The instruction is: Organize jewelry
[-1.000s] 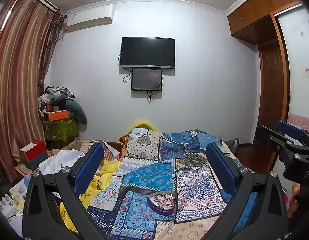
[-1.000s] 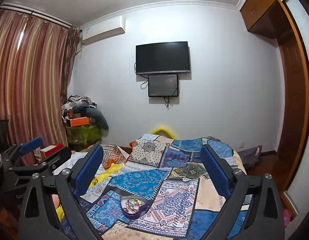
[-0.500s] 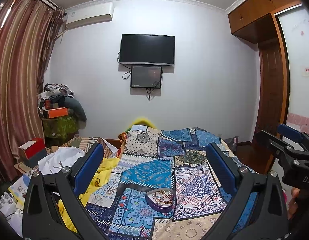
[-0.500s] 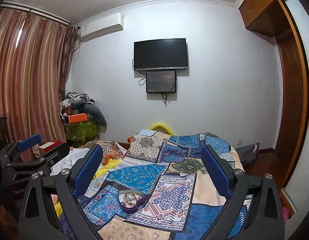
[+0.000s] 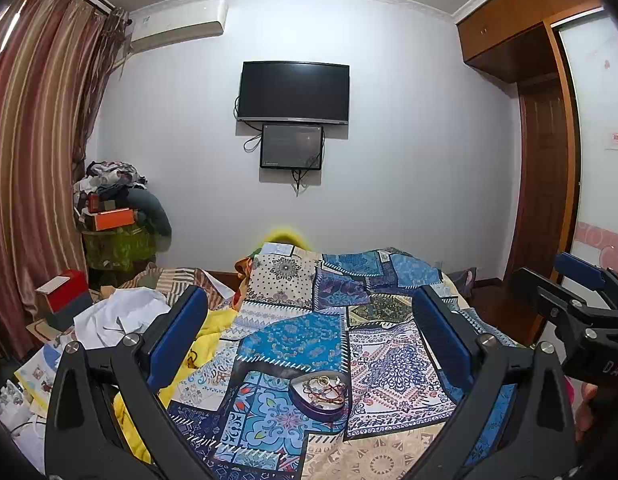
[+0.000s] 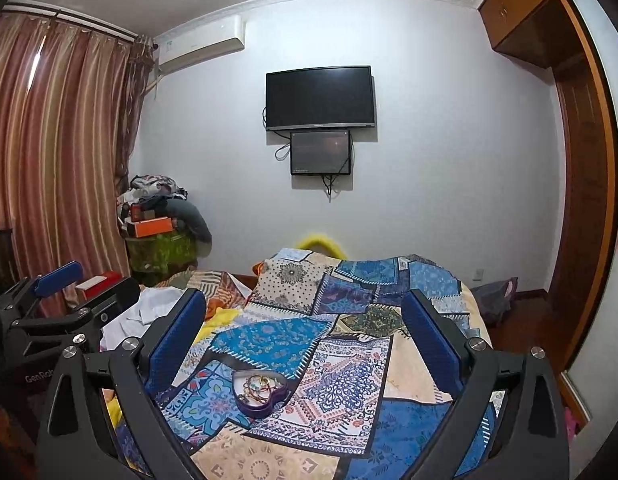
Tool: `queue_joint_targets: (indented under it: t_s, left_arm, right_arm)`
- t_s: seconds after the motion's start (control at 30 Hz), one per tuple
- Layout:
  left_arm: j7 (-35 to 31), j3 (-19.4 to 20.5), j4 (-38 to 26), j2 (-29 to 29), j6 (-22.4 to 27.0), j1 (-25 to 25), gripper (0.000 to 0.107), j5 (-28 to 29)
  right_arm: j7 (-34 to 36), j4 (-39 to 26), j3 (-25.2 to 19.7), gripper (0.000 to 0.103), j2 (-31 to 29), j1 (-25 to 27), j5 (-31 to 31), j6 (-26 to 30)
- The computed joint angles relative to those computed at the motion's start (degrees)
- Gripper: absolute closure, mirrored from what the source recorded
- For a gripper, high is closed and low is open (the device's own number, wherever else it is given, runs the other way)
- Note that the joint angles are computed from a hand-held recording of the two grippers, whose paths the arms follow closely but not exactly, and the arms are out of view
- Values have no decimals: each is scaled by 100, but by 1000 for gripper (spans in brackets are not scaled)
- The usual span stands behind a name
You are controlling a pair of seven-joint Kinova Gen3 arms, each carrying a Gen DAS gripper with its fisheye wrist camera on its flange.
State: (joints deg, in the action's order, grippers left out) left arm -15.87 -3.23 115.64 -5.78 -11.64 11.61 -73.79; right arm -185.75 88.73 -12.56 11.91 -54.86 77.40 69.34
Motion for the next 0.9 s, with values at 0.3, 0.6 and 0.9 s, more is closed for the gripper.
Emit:
queue_joint_targets:
  t_s: [0.3, 0.6, 0.9]
  left_arm:
    - [552, 102, -74, 92, 38, -99, 5, -523]
    - [986, 276, -116, 127, -22, -325, 5, -938]
    - [1123, 392, -115, 143, -61, -468, 5, -1072]
  right_arm:
    - [16, -23, 0, 6, -8, 30, -125, -25]
    - [61, -37, 10, 6, -15, 44, -157, -43]
    - [83, -31, 11, 6, -15, 50, -198, -56]
